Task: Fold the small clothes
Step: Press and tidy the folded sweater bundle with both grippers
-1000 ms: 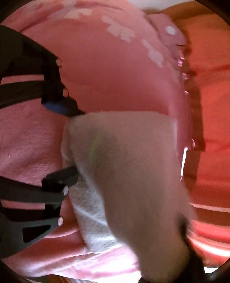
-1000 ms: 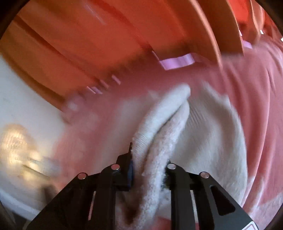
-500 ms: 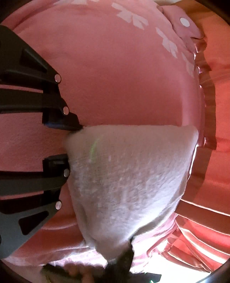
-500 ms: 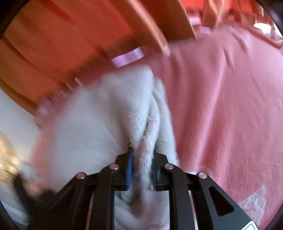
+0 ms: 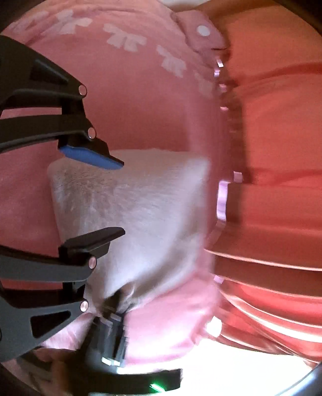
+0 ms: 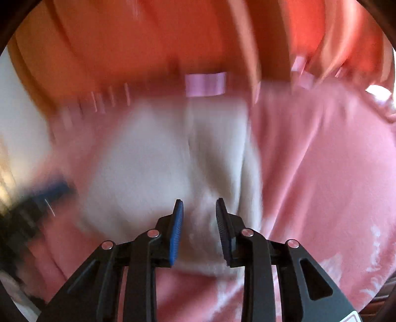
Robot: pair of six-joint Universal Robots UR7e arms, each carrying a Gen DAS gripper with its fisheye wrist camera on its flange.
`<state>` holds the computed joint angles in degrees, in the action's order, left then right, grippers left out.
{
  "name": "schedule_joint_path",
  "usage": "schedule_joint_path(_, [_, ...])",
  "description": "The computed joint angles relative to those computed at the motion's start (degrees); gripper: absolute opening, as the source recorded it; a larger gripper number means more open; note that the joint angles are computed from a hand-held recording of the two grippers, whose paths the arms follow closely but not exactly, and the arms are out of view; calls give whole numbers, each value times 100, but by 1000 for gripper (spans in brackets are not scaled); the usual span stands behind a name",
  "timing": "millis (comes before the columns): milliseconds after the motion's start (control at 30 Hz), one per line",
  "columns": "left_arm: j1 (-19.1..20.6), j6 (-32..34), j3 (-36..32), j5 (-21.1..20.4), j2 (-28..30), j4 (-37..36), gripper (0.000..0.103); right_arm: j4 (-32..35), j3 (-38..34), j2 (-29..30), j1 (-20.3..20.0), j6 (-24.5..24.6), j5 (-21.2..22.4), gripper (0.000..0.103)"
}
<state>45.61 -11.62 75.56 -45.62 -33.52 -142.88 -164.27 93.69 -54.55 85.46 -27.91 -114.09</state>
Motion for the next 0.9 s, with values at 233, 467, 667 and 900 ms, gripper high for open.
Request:
schedule_joint_path(233, [11,-81,78,489,195,140,48,-105,274,-421,7,-28,317,24])
schedule_joint_path(467, [12,-98,74,492,187,183,49,0,280,-422,-171,313,514,28])
schedule_joint_path(667, [15,-166,91,471,178,177,49,-152,-19,-264,-82,553,712,32])
schedule_joint_path(900, [20,-172,94,464,183,152,50,330,-926,364,-161,932,691,43])
